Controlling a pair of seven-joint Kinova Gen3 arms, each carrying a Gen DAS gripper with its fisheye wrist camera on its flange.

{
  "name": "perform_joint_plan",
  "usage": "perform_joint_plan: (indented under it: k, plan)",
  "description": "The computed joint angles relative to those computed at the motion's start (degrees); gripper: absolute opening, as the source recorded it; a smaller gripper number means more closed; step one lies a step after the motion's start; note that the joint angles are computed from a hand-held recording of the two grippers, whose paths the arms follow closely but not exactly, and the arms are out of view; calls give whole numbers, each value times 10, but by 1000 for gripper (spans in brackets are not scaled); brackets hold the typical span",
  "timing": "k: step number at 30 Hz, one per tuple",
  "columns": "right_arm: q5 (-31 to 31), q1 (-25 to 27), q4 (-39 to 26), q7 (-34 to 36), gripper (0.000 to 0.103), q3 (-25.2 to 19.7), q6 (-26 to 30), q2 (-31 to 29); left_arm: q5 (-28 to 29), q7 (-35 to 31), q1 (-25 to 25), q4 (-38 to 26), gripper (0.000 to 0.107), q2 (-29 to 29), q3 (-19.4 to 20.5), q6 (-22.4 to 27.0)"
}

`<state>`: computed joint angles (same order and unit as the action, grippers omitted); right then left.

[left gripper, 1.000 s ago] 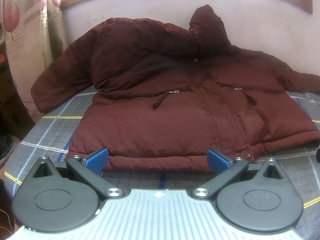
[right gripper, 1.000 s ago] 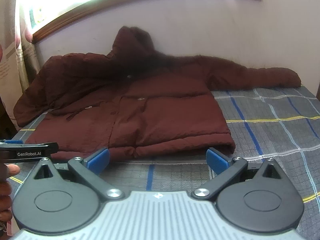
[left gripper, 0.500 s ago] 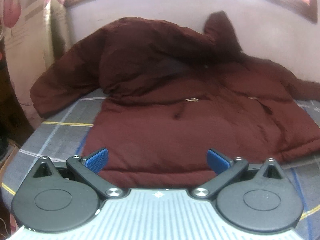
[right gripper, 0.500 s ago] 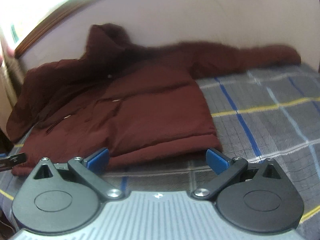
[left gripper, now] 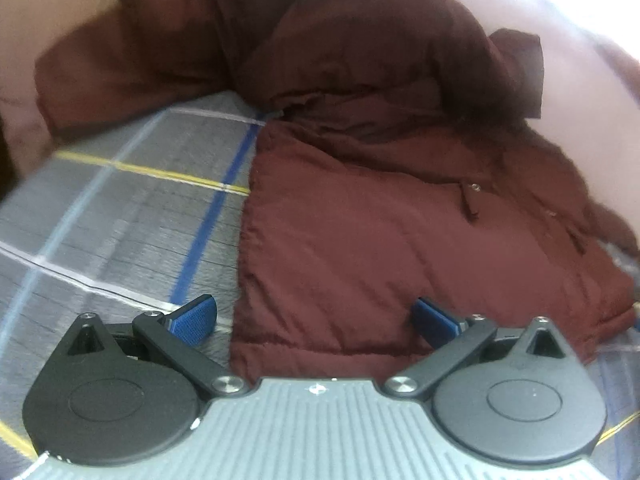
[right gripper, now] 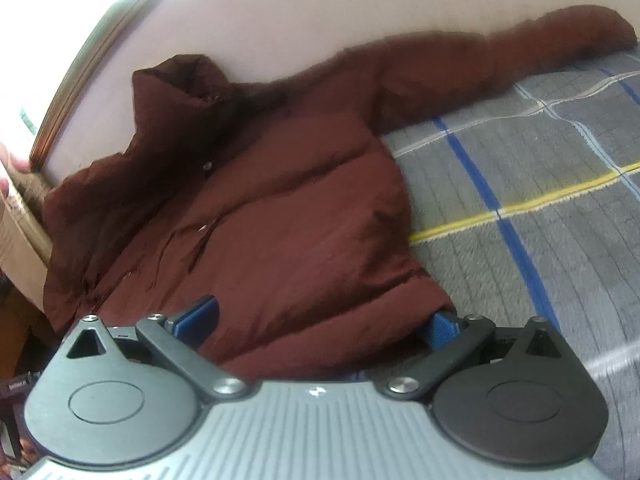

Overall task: Fold large clothes
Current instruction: 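Grasp the jacket hem with the left gripper while the right gripper grasps the hem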

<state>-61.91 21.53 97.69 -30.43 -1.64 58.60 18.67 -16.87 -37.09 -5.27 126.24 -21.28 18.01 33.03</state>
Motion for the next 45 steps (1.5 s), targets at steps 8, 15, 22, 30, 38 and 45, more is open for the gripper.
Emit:
perform_joint_plan:
  k: [8,15,22,30,38,45]
  plan:
    - [-3,78,-27,16,97,-59,41,18,-3,-25,-4,22,103,12,7,-70]
    - [-39,131,-44,7,98,-86,107,57,-8,-37,-16,42,99,14,7,-118]
    - [-37,124,-69,-6,99,-71,129,80,10,-65,-39,51,98,12,21,-142]
    - [-36,98,-59,81,99,-12,83,31,42,-118,-47,72,100,9,15,-181]
    - [-10,35,-67,59,45,-5,81,73,38,-102,-117,68,77,3,89,-177]
    - [-36,131,-37,52,13,-96,102,50,58,-74,-85,28,22,-7,75,-115]
